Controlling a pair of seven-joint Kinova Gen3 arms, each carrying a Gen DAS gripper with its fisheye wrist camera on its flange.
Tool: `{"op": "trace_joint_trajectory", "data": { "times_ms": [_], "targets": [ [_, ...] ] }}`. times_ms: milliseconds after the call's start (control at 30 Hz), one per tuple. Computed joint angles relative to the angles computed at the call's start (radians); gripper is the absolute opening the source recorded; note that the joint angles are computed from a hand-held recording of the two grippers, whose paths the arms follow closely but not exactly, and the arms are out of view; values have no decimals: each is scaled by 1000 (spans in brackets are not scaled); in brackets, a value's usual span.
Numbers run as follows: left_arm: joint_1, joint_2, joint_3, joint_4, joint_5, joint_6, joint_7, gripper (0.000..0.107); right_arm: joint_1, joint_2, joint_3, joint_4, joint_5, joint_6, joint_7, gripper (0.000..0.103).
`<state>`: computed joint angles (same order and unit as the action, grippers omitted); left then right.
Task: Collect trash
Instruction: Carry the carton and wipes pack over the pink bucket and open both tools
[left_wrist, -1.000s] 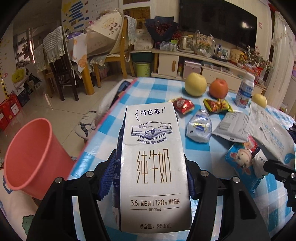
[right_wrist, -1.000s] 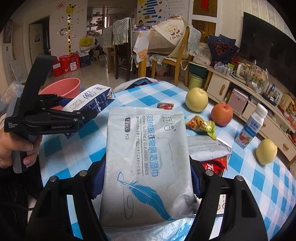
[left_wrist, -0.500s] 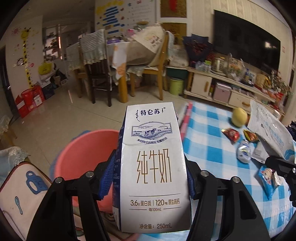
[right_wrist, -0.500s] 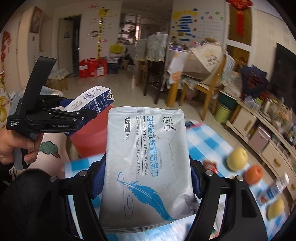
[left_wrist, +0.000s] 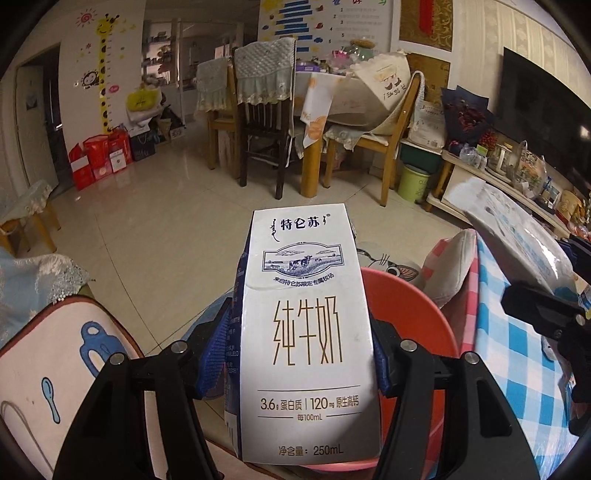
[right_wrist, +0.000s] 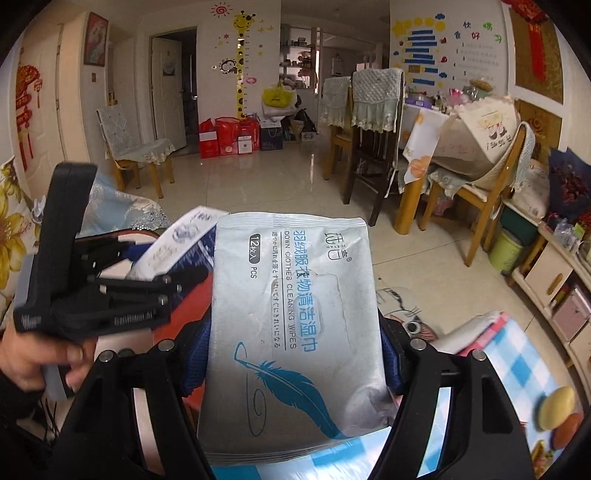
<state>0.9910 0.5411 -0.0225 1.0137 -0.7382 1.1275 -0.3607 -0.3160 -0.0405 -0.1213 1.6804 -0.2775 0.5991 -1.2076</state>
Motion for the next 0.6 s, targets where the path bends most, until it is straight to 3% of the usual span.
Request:
{"op": "trace_joint_trajectory", "data": {
  "times_ms": [233, 367, 600],
  "targets": [
    [-38, 15, 9, 25, 31, -59, -18, 63, -7, 85, -9, -57, 0, 3, -58, 73],
    [-39, 33, 0, 7, 40, -58, -36, 63, 26, 106, -16, -57, -75, 4, -3, 73],
    [-40, 61, -11, -38, 68, -25, -71, 68, 37, 124, -22, -50, -77, -18, -30, 82]
  ]
}}
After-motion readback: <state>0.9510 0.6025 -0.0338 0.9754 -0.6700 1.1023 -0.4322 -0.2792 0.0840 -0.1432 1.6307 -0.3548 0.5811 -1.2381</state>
